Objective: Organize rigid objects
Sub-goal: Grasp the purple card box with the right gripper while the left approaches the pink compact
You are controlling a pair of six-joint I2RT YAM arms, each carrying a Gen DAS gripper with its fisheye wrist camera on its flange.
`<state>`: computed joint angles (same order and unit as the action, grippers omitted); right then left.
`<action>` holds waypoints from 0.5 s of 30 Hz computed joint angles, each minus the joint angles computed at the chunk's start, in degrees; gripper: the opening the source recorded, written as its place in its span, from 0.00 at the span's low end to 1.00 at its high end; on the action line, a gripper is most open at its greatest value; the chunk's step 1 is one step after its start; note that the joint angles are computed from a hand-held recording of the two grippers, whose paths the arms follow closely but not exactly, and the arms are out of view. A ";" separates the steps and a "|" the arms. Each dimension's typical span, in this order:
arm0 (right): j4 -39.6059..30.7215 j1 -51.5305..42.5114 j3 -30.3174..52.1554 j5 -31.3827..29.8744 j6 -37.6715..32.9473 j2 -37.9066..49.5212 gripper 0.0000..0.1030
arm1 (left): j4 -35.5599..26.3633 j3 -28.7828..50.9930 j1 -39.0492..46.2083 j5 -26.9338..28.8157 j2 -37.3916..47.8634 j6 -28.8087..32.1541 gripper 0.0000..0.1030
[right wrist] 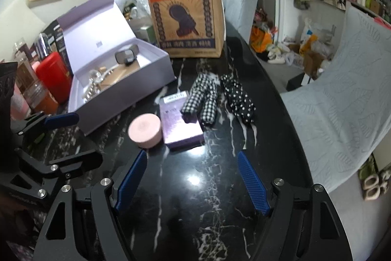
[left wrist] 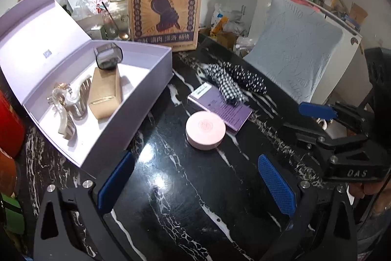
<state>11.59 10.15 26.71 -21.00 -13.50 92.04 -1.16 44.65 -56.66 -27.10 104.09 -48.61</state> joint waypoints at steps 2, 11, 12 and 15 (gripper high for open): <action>0.02 0.10 1.74 0.03 -0.82 3.18 0.75 | 0.31 -0.21 0.33 0.46 0.63 0.19 1.00; -0.03 4.65 9.41 2.80 -0.46 13.88 0.75 | 1.27 -1.13 2.97 2.02 1.89 0.40 1.00; 0.11 5.07 9.89 3.01 -0.54 14.42 0.75 | 1.98 -1.55 3.42 2.48 1.79 0.65 1.00; -0.08 6.30 12.03 3.86 -0.84 16.70 0.74 | 3.79 -2.28 4.42 3.78 1.80 1.19 1.00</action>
